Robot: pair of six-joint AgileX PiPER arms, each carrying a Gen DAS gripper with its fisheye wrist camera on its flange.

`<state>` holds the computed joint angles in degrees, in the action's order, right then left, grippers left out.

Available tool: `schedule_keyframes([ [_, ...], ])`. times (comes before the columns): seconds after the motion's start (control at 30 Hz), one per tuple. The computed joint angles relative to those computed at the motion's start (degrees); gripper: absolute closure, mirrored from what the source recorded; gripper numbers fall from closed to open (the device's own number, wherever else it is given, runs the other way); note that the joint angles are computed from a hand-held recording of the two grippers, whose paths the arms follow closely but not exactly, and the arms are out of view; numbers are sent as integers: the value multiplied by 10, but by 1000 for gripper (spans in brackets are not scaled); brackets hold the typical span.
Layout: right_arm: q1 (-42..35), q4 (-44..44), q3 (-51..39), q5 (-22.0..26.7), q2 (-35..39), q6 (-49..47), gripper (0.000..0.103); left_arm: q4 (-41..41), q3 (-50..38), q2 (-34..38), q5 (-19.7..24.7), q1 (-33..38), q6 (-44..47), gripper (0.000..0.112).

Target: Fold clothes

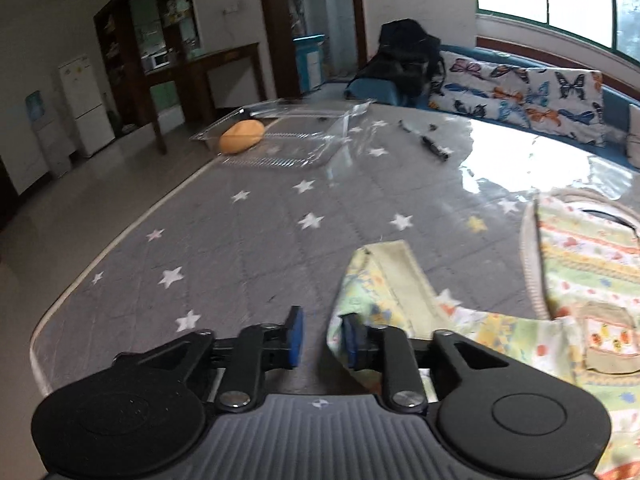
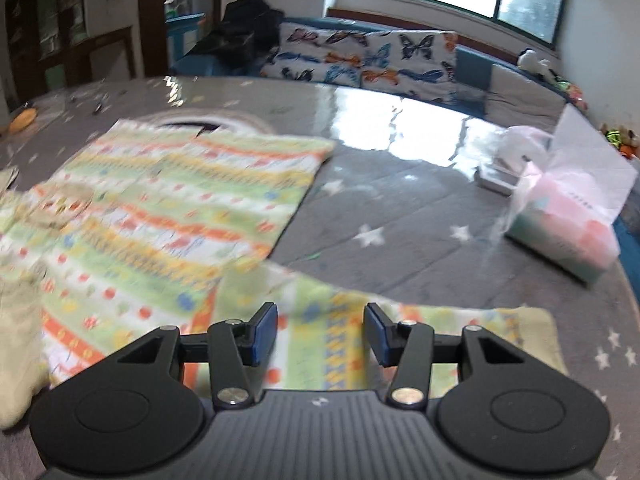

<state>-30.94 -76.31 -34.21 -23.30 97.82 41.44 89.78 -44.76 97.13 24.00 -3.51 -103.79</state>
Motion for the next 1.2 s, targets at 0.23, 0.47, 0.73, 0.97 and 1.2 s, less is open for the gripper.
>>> schedule_keyframes([
  [0.23,-5,-5,1,-2,7,14,46,64,9,27,50,-42,5,57],
  [0.47,-4,8,-2,4,13,-1,42,63,-16,52,69,-26,-54,55],
  [0.73,-1,32,-3,9,18,-23,37,17,-29,15,25,56,-73,54],
  [0.97,2,32,-7,15,19,-22,34,14,-24,-5,54,60,-52,54],
  [1.2,13,21,-5,19,9,-4,35,6,8,-10,-26,7,-11,54],
])
